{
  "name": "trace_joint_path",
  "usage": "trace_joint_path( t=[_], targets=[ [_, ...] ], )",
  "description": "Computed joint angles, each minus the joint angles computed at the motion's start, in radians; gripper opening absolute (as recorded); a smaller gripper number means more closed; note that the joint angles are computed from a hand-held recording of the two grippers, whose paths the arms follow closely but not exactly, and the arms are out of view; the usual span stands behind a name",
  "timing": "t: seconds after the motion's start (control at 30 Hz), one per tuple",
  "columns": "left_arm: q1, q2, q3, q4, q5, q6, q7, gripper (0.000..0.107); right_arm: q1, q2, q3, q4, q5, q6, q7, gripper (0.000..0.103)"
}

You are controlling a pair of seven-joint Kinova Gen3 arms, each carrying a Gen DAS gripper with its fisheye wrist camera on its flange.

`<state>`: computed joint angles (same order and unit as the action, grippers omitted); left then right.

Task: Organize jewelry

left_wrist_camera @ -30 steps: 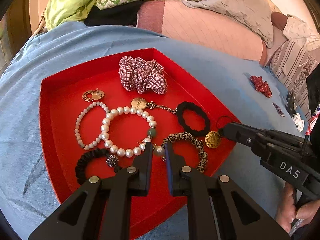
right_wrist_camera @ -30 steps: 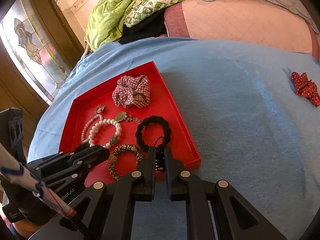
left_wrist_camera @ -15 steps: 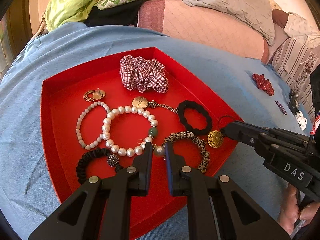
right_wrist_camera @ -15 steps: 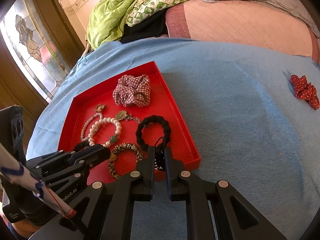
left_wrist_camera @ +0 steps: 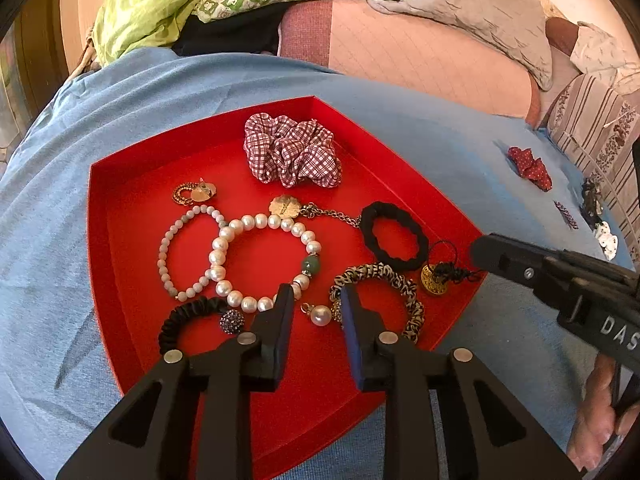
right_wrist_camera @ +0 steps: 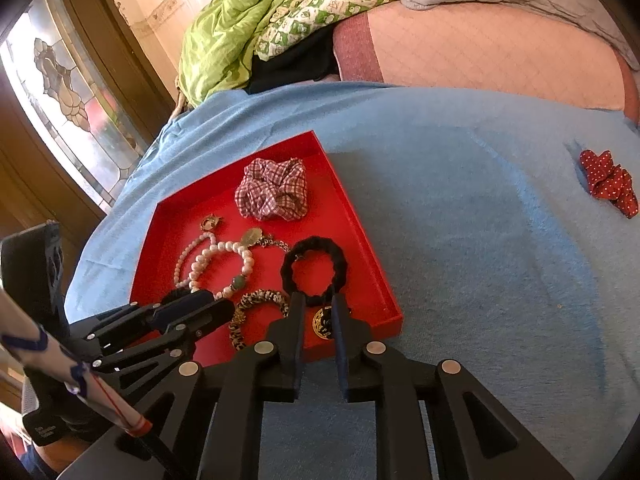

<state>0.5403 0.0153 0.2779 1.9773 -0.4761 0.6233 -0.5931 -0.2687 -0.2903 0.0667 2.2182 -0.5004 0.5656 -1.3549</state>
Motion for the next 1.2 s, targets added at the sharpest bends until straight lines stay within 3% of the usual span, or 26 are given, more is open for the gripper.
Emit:
trace_joint_path(
  t=[0.23,0.37,0.53,0.57,0.73,1.03,1.1,1.2],
  targets=[
    [0.012,-0.002,0.009,0.000,-0.054,0.016,0.056,0.037,0.009,-0.014,0.020,-0.003,-0.006,0.009,0.004,0.015],
    [0.039,0.010,0.022,-0.011,-0.144,0.064,0.150,0.054,0.017,-0.022,0.015,-0.004,0.006,0.011,-0.007,0.016],
    [0.089,0.027,0.032,-0.030,-0.253,0.146,0.269,0.076,0.031,-0.039,-0.007,-0.001,0.042,0.003,-0.042,0.028],
    [0.098,0.029,0.032,-0.033,-0.269,0.159,0.288,0.079,0.043,-0.047,-0.025,-0.001,0.063,0.001,-0.064,0.030],
    [0.145,0.041,0.038,-0.042,-0.343,0.240,0.400,0.088,0.091,-0.103,-0.106,0.008,0.180,-0.015,-0.176,0.057],
    [0.245,0.053,0.070,-0.045,-0.457,0.415,0.593,0.090,0.210,-0.257,-0.294,0.019,0.432,0.035,-0.409,0.086],
    [0.269,0.051,0.083,-0.043,-0.481,0.461,0.638,0.097,0.254,-0.308,-0.362,0.029,0.494,0.051,-0.461,0.092],
    [0.294,0.053,0.094,-0.037,-0.501,0.524,0.690,0.099,0.301,-0.368,-0.446,0.043,0.569,0.082,-0.516,0.095]
  ],
)
